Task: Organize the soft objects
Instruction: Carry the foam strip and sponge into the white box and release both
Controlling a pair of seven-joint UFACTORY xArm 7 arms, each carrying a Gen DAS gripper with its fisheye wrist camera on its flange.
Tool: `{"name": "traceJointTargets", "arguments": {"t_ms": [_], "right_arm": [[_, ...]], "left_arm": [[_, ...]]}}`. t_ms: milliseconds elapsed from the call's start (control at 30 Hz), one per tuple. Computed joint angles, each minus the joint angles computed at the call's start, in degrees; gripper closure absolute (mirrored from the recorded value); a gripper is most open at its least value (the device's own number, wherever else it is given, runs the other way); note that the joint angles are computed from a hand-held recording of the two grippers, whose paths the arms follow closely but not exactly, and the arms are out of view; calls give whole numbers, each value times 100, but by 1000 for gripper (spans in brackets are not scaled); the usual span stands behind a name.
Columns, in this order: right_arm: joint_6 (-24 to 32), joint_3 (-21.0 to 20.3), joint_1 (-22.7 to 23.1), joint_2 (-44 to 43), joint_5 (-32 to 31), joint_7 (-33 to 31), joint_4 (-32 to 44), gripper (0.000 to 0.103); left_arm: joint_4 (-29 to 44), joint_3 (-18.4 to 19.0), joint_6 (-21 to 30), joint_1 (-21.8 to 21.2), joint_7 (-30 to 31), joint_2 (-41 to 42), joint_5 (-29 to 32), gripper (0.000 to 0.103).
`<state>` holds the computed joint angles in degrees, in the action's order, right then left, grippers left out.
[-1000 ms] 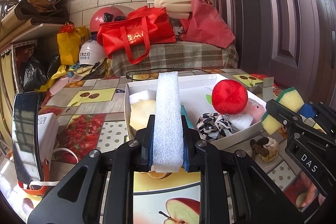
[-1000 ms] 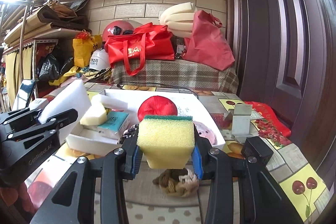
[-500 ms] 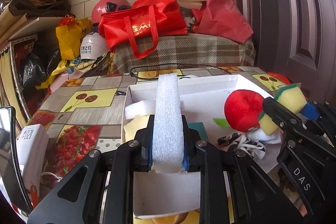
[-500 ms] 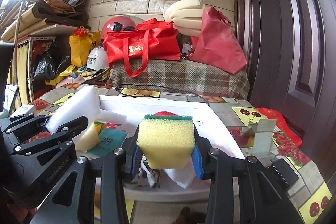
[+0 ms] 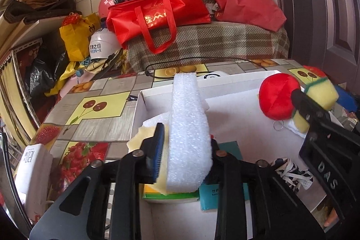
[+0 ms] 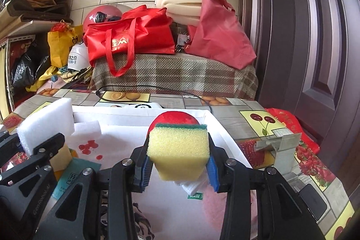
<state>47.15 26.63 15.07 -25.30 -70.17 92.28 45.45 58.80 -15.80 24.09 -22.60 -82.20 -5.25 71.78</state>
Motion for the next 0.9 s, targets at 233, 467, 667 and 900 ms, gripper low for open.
{"name": "traceJointTargets", "arguments": {"t_ms": [233,467,667,900], "right_arm": [[174,93,-10,-219,-277,506,-153,0],[212,129,11,-325,-222,575,-216,0],[237,205,29,-417,-71,492,-270,0],[232,330,56,-621,151,444,-396,0]], "left_arm": [[-319,-57,-7,224,-1475,-408,791,6],[-490,-171,253,252,-2250,-665,1469,0],[-679,-201,310,252,-2473,-882,1598,0],[-946,-277,309,269,-2518,-1182,1542,0]]}}
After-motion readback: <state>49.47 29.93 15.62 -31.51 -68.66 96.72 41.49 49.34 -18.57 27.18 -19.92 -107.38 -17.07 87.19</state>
